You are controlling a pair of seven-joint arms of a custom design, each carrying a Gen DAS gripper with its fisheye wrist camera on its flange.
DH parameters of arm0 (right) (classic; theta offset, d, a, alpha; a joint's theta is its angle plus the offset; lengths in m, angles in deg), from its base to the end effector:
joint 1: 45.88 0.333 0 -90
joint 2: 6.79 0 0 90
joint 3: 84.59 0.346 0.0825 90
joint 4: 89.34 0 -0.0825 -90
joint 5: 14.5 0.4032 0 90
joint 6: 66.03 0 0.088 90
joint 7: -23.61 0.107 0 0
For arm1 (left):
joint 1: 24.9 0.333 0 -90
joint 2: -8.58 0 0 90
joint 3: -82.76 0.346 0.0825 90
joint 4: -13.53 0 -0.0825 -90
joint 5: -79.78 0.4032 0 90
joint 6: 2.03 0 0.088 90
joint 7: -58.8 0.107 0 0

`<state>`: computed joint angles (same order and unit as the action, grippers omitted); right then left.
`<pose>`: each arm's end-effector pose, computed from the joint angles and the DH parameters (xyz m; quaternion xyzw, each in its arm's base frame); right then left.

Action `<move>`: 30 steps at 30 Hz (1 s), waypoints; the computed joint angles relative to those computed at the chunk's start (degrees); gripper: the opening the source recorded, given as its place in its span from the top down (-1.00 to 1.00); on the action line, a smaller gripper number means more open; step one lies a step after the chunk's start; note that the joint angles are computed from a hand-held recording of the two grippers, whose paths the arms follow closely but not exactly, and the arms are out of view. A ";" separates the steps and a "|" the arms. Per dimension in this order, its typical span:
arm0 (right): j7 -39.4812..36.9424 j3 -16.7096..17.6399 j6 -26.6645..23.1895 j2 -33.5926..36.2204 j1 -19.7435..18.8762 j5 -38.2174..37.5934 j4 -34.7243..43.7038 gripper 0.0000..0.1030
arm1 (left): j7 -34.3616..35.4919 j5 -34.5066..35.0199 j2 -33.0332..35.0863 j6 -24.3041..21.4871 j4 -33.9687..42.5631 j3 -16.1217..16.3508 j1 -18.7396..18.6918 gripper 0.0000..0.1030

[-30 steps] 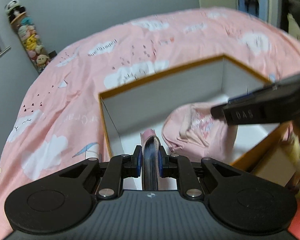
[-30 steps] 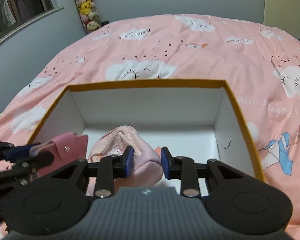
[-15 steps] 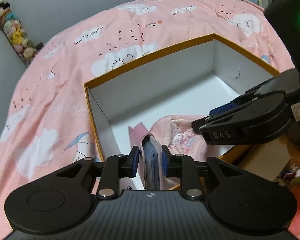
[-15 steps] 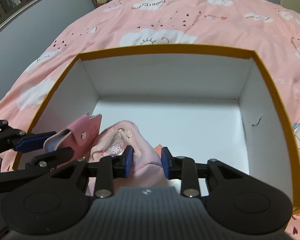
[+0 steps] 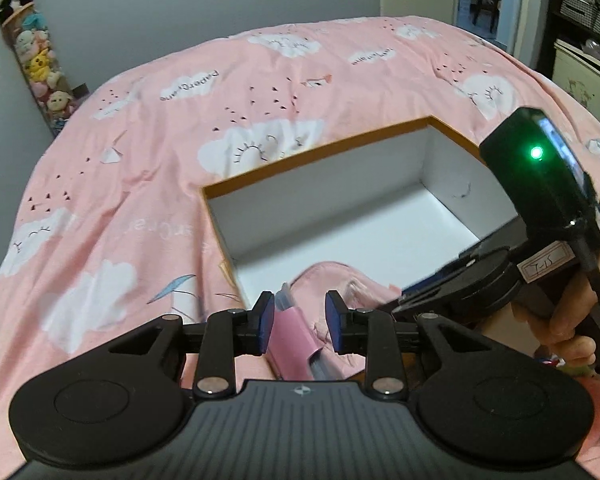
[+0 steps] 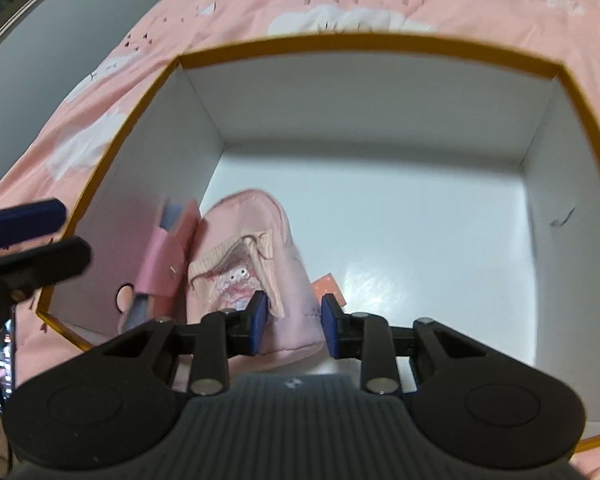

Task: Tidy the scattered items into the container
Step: 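Open right tool to drop pouch in box while left tool releases wallet inside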

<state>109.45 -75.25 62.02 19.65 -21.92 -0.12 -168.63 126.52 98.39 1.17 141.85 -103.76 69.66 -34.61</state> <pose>0.6450 0.4015 0.5156 -0.8361 0.4923 0.0272 0.2406 0.5293 -0.2322 0.5852 -0.5918 0.7402 -0.2090 0.2414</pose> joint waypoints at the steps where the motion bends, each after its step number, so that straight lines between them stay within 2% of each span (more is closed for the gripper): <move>1: -0.18 0.24 -1.37 0.71 -0.18 0.40 1.18 0.40 | -0.18 0.20 -0.02 -0.05 0.05 0.03 0.08 0.37; 12: -0.91 0.02 -7.28 4.68 1.52 -1.75 7.35 0.44 | -1.74 1.63 0.11 -0.88 -0.16 -0.02 0.23 0.37; 17: -0.70 -0.31 -7.81 5.06 1.72 -1.98 8.36 0.36 | -1.84 1.48 -0.13 -0.14 -0.77 0.02 0.18 0.37; 22: -0.31 -1.01 -5.88 3.97 2.38 -3.85 7.27 0.13 | -1.64 0.87 -0.27 0.44 -1.17 0.10 0.18 0.35; 26: -0.66 -1.22 -2.47 1.80 2.56 -5.29 4.15 0.08 | -2.16 1.55 -0.64 1.06 -1.55 -0.10 0.29 0.30; 29: -1.38 -0.99 -0.91 0.65 1.98 -5.16 2.84 0.06 | -2.24 1.43 -0.90 1.93 -1.83 -0.17 0.24 0.17; 30: -1.32 -0.97 -0.24 0.25 1.85 -5.03 2.36 0.06 | -2.38 1.53 -1.05 2.34 -2.01 -0.23 0.24 0.08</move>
